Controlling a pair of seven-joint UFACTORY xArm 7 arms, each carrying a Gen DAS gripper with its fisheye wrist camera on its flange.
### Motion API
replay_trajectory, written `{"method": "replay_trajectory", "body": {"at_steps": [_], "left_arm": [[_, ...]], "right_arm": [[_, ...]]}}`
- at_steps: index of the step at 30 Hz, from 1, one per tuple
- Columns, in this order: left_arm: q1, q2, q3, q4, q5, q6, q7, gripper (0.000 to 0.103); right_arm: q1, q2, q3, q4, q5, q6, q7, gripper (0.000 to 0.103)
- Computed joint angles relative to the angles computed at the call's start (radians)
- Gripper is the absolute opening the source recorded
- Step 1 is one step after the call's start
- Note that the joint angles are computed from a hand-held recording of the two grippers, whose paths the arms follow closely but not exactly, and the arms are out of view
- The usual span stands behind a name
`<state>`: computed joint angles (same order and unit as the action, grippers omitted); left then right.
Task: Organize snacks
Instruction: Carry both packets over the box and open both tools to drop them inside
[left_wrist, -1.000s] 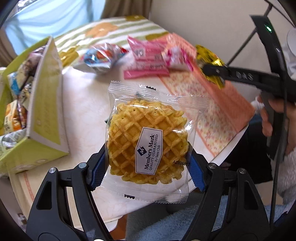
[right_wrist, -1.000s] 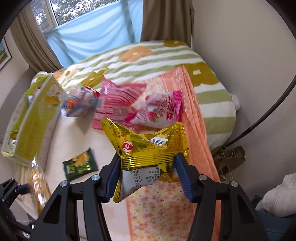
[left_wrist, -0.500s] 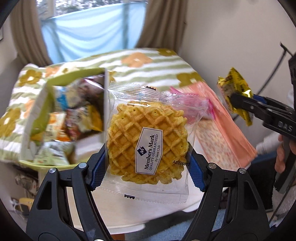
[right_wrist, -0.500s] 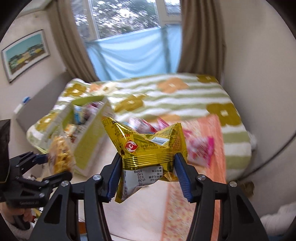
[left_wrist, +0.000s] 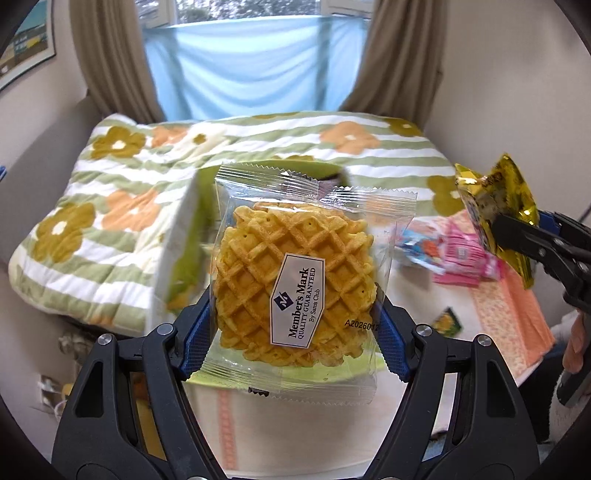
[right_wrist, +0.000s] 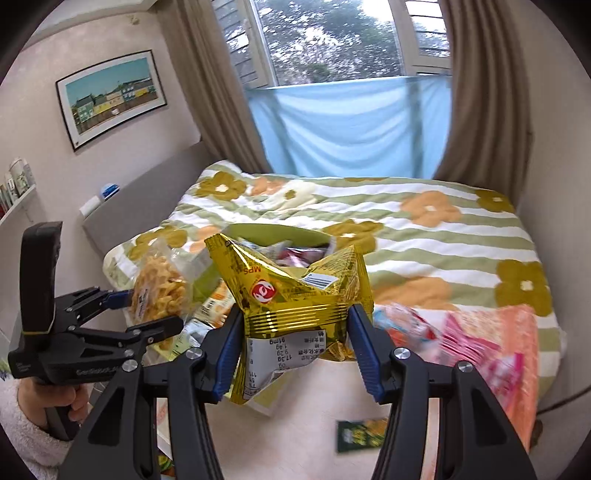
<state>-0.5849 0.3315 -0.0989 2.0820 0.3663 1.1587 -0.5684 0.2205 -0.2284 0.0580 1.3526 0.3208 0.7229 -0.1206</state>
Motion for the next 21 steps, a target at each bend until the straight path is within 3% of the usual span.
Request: {"method": "replay_trajectory", "body": {"at_steps": [9,13,18,21], "left_arm": [[0.161,-0.010,-0.009,-0.108,-0.199,-0.051,0.137,0.077],[0.196,-0.020,-0.017,-0.161,-0.268,-0.057,0.195,0.103],[0.227,-0.085,-0.023,-0.262,-0.313,-0.065,0.258,0.103],[0.247,-0.139,-0.023,-0.333,-0.334,-0.117,0.271,0.103]], "right_arm": [[0.043,0.181,0.071,0.138,-0.064,-0.001,0.092,0.051],[0.061,0.238,0.088,0.181,-0.111,0.004,0.155,0.051],[0.085,0.277,0.097,0.204,-0.187,-0.004,0.268,0.051],[0.100,0.280,0.102,0.193,-0.223,-0.003,0.325,0.051]]}}
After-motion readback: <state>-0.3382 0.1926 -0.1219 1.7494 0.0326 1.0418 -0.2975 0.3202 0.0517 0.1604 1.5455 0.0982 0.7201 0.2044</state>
